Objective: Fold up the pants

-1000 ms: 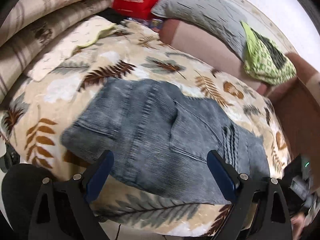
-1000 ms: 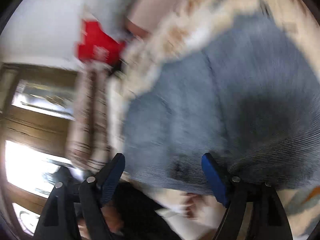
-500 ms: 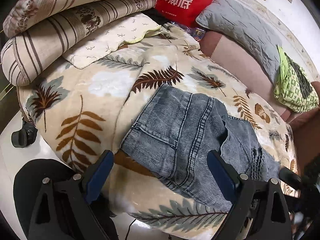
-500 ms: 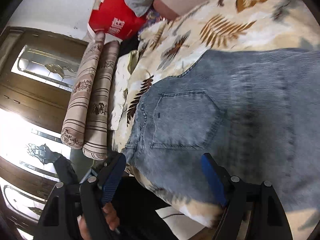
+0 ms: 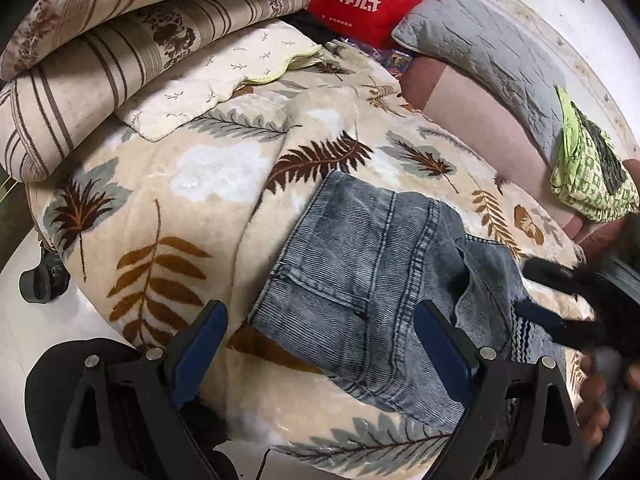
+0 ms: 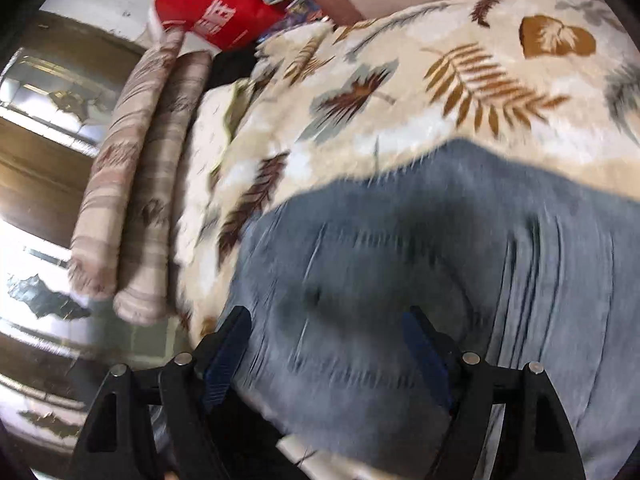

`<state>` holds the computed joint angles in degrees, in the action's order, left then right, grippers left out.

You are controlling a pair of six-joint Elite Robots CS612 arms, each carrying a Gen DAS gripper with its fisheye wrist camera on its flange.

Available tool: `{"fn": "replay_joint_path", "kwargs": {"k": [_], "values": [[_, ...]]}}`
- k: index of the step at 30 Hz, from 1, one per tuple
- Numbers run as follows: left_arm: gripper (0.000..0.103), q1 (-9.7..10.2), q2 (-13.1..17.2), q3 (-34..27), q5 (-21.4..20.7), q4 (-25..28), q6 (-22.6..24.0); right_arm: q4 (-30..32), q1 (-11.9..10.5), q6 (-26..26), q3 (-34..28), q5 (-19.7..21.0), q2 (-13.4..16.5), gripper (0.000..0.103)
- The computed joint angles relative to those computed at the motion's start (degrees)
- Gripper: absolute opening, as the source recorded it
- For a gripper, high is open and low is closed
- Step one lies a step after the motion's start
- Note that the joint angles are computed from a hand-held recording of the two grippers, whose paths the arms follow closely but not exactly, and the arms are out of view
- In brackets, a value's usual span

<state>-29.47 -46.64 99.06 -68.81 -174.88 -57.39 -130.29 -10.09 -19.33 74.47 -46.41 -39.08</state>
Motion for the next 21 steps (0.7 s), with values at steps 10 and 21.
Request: {"fn": "replay_joint_path", "kwargs": {"k": [10,21], "values": [[0.094,1.53,0.7,2.6,-7.7,-7.2,-8.1,2.7,-2.3,5.8,-3.3,5.3,2.4,0.086],[0.093,3.36,4.5,0.3,-18.0,-14.3,-18.0,17.9,-3.7,-9.5,0.4,10.9,0.1,0.086]]}}
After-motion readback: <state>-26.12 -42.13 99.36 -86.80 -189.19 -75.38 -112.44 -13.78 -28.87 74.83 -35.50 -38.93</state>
